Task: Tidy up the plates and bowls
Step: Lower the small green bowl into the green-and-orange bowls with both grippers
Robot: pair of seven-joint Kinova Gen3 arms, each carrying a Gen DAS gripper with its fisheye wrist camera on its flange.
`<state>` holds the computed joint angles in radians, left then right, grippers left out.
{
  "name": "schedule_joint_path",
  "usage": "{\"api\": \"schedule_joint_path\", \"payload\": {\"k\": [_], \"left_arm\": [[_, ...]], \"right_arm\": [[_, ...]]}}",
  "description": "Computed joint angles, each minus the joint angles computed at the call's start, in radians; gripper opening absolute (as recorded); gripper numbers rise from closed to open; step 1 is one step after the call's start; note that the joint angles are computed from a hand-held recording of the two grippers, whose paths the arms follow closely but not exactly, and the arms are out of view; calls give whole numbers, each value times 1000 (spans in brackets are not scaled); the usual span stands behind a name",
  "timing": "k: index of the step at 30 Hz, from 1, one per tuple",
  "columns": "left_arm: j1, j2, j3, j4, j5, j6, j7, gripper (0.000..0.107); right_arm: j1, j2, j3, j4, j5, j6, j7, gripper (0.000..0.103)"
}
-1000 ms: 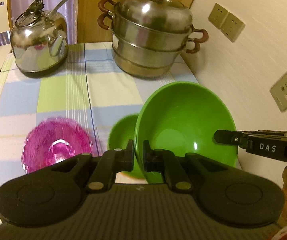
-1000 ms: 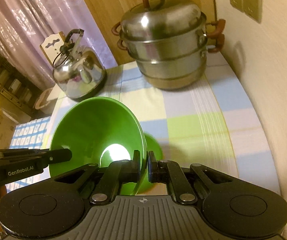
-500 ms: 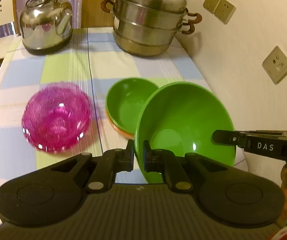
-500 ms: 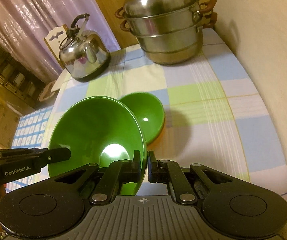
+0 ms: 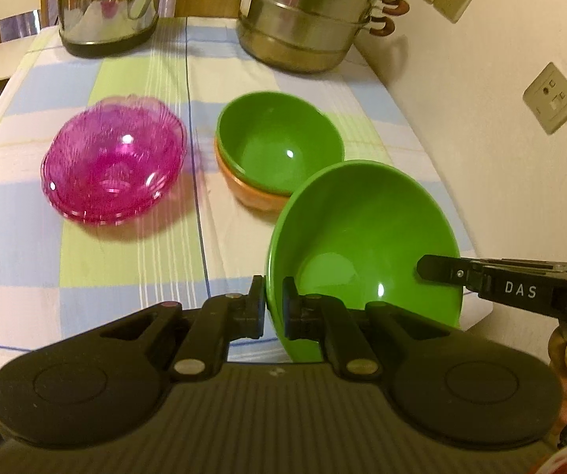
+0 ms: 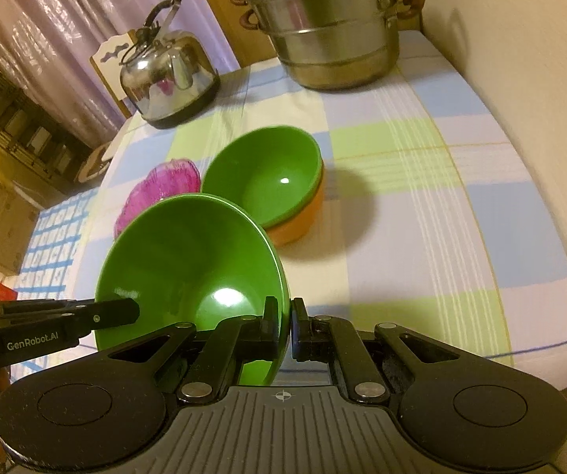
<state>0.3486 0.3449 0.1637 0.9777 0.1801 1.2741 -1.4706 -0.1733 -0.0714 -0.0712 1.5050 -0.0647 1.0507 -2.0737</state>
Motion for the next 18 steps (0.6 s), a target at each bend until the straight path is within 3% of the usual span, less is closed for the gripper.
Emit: {"api": "schedule_joint_path", "payload": {"k": [7,18], "left_arm": [[-6,-22,4,67,18,-26,2,7],[-12,-12,7,55,30,-16,0,7]], "right_arm": [[2,-12,2,44,-15,-10,2,6],[-2,-4,-3,27,1,11,-4,6]]}}
